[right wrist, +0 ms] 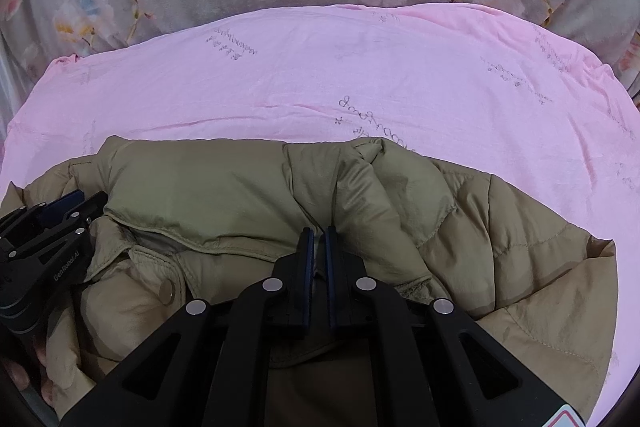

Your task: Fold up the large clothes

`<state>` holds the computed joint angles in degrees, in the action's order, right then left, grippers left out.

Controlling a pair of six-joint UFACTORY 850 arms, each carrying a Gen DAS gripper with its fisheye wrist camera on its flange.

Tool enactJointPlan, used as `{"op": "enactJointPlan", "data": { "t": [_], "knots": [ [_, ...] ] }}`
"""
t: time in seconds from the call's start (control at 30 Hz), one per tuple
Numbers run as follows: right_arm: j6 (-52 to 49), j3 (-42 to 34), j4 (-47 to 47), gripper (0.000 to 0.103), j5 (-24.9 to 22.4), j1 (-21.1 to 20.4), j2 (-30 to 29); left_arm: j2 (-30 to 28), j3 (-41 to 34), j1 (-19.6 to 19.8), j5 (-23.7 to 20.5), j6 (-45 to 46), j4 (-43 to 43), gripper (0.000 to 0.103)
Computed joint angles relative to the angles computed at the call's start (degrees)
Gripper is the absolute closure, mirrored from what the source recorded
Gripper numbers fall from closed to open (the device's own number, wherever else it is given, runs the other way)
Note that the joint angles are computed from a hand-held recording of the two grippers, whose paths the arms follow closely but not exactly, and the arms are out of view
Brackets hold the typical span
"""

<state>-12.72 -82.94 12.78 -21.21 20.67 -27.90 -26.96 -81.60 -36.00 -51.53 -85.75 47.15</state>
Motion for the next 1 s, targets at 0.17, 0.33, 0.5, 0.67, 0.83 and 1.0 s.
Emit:
{"op": "enactJointPlan", "data": {
  "t": [0.17, 0.33, 0.5, 0.67, 0.83, 1.0],
  "knots": [
    [-4.1, 2.8, 6.1, 0.087, -1.2, -1.4, 3.7, 6.2, 5.5, -1.5, 1.9, -5.8, 0.9, 0.057],
    [-21.9, 17.0, 18.5, 0.062, -0.7, -4.2, 19.1, 15.7, 14.0, -8.1, -5.7, -7.6, 2.0, 0.044],
    [-32.2, 29.5, 24.1, 0.05, -6.8, -10.4, 33.0, 27.3, 24.8, -14.8, -7.9, -10.7, -5.3, 0.041],
    [-34.7, 38.7, 22.1, 0.04, -14.2, -19.6, 44.4, 36.0, 32.0, -24.3, -12.1, -20.2, -11.0, 0.036],
    [-36.6, 44.0, 18.0, 0.037, -23.4, -28.2, 51.1, 41.3, 36.5, -34.0, -11.4, -30.9, -16.1, 0.032],
    [-39.4, 48.0, 20.5, 0.033, -35.7, -37.1, 55.2, 44.6, 39.5, -41.1, -4.7, -46.0, -15.0, 0.03]
  ]
}}
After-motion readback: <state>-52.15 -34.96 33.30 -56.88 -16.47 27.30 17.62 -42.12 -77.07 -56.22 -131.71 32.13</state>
